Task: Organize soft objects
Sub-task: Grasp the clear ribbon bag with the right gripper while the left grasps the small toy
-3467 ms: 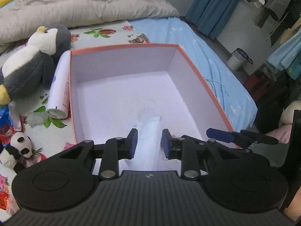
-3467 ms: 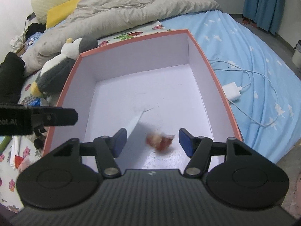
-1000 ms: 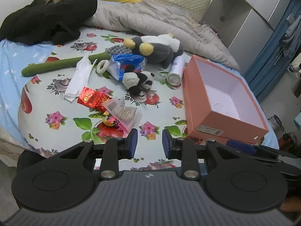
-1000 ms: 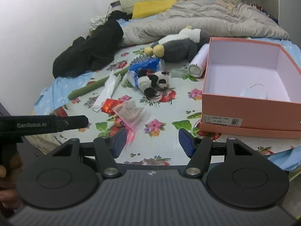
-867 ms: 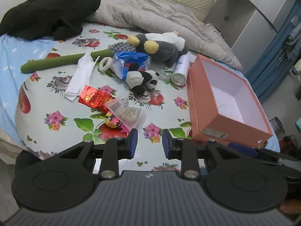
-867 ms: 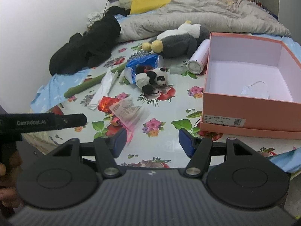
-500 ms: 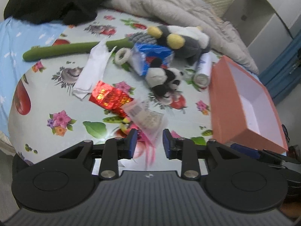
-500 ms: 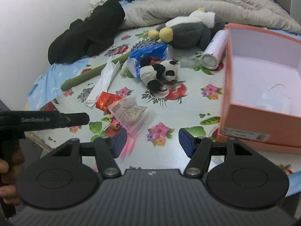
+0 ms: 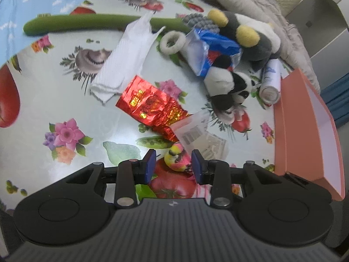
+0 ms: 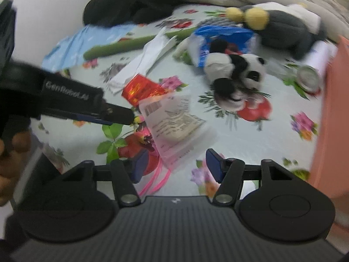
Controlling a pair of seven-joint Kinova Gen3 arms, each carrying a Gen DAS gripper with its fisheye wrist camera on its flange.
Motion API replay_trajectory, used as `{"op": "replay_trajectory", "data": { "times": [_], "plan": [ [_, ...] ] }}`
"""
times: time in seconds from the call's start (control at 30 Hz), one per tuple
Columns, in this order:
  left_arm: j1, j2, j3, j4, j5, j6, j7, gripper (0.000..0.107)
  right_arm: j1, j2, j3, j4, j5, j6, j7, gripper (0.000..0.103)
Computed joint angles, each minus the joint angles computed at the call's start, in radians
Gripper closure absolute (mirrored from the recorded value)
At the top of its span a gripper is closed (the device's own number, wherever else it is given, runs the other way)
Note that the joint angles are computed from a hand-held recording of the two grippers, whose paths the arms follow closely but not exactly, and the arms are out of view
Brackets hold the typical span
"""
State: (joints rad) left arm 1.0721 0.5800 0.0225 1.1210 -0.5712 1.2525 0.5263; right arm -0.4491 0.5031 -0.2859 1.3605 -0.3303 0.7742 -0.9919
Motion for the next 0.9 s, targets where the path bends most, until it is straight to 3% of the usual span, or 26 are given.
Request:
{"op": "replay_trajectory", "data": {
  "times": [0.1,0.37,0.63,0.9],
  "plan": [
    [-0.010,-0.012,-0.002,0.045,0.008,-0.046,0.032,0.067,-0.030,0.023,0.004,-0.014,0.045,-0.002,0.029,0.048],
    [-0.009,-0.042,-0.006,0.127,-0.016,-0.125,0.124,0.067,-0.045,0.043,0.014,-0.024,0.069,0.007,0.020,0.092],
    [-0.004,-0.048,-0.001,0.154,-0.054,-0.182,0.191,0.067,-0.007,0.008,0.017,0.009,0.032,0.002,-0.032,0.097],
    [0.002,0.005,0.001,0.073,-0.028,-0.122,0.125,0.061,0.012,-0.054,0.048,0.079,0.049,-0.063,-0.117,0.098]
  ]
}}
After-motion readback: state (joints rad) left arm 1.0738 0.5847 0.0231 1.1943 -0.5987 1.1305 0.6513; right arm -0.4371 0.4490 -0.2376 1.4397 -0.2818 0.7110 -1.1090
